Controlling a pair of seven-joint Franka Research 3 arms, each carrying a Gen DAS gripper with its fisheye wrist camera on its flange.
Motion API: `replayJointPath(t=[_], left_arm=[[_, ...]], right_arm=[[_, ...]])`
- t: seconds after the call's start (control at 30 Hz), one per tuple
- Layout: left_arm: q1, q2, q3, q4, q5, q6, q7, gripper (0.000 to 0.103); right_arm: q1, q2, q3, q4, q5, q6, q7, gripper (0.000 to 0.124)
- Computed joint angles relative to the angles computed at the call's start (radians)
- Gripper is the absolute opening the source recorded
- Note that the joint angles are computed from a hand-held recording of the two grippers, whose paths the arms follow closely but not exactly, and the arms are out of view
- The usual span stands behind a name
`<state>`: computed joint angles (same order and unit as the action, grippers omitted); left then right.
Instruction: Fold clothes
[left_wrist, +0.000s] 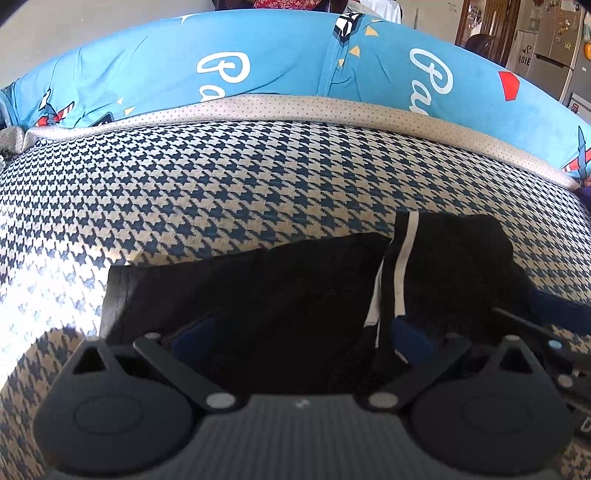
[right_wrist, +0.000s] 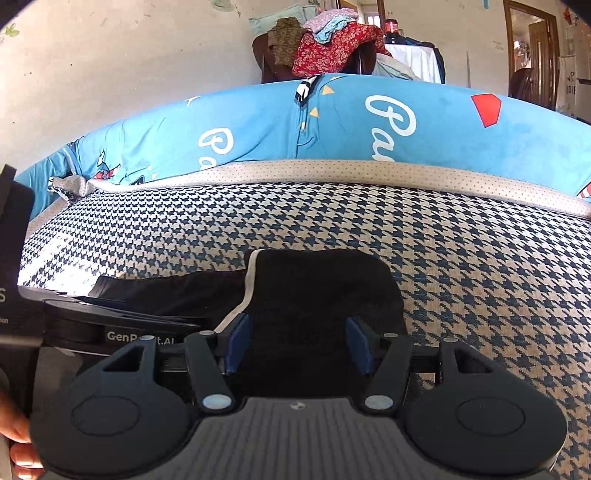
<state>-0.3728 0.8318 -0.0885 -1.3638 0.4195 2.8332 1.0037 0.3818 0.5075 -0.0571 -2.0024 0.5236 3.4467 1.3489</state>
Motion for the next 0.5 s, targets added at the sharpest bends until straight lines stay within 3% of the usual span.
replayJointPath(t=[0.2,0.5], left_arm=[[0.011,-0.06,0.012,-0.096,0.014,0.012,-0.014,0.103],[0.023,-0.154,0.039,-0.246,0.061,0.085,-0.06,0.103]], right_arm=[[0.048,-0.011,-0.006,-0.041,0.016,0.023,-0.018,0.057],[0.035,-0.021,0.079,-0.109,-0.02,0.093,-0.034,0.057]])
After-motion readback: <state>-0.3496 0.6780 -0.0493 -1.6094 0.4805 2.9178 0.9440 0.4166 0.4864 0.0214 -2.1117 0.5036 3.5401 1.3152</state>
